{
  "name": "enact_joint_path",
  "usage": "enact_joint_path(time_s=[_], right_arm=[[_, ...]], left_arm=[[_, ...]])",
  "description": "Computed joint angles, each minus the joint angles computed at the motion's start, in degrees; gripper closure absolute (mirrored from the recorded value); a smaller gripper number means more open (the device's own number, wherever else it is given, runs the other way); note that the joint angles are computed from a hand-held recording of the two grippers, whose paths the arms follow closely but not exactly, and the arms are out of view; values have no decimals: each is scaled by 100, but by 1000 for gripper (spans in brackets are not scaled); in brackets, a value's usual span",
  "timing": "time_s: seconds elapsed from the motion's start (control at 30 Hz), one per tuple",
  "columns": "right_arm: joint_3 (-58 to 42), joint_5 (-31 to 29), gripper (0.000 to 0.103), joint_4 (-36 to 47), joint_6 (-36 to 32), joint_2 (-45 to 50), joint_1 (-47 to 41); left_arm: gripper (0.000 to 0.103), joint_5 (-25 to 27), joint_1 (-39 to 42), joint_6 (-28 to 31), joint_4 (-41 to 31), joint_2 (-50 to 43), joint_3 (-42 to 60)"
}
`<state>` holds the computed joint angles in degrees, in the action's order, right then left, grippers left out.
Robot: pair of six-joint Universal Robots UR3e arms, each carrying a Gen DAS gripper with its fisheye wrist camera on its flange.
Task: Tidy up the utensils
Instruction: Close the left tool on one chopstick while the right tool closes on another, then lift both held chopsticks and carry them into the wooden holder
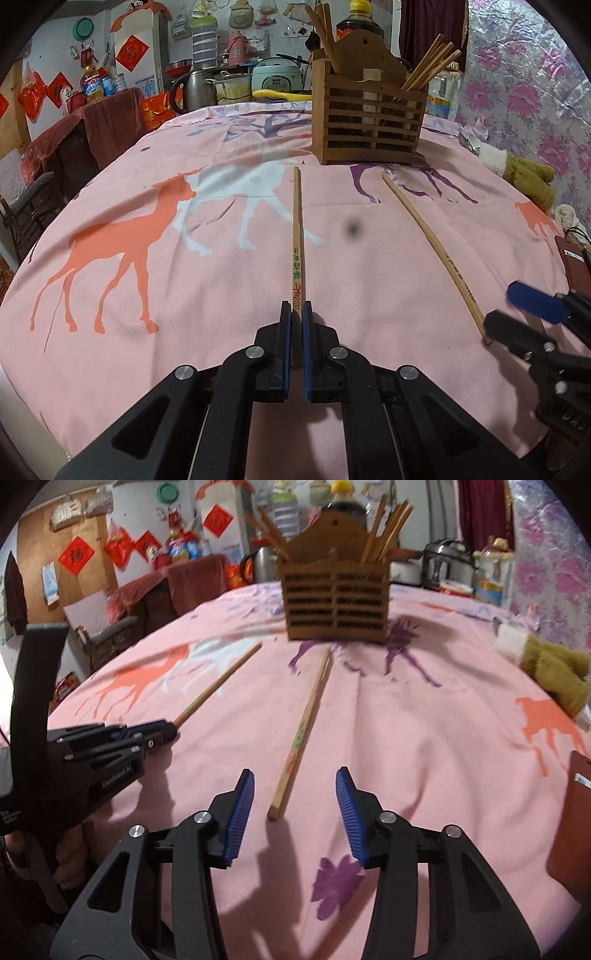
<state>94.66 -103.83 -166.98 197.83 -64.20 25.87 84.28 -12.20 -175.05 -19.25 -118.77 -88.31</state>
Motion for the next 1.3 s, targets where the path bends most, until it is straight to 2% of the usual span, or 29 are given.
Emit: enact_joint_path(time_s=[0.1,0.17,0.23,0.3,0.33,0.37,0.4,0.43,0.5,0.7,0.8,0.9,0.97,1.03,1.3], right_arm=[[-231,121,65,283,-137,130,43],[-443,-82,69,455,-151,293,126],[-532,-336,88,560,-68,336,182],[-511,-609,96,635,169,310,148],[-429,-610,97,625,291,250,77],[-312,-536,97,568,378,172,-5],[-228,-467,97,513,427,126,-65],[-216,-457,97,490,425,129,-69],[-256,-546,97,509,395,164,-21],[-222,-467,96,434,465,167,-26],[-211,-452,96,431,464,158,-38],[-132,-418,96,381,465,102,-61],[-75,-383,97,319,483,77,-76],[-33,-378,97,272,481,50,-84],[200,-663,97,-70,445,-277,-13]], left_arm=[[96,2,-4,-3,-3,-1,5],[96,9,-5,-2,-1,-2,4],[96,29,-8,8,6,2,-1],[90,155,-42,4,29,0,-4],[75,293,-78,-28,59,-15,4],[47,420,-100,-66,104,-30,0],[32,468,-70,-135,90,-38,-1],[24,359,9,-211,44,-30,-17],[24,203,96,-233,46,-3,-58],[28,243,45,-160,102,-2,-84],[34,214,43,-135,139,30,-132],[58,100,27,-25,176,59,-171],[85,7,1,91,183,78,-191],[97,-71,-44,207,149,97,-195],[97,-201,-32,164,27,437,-198]])
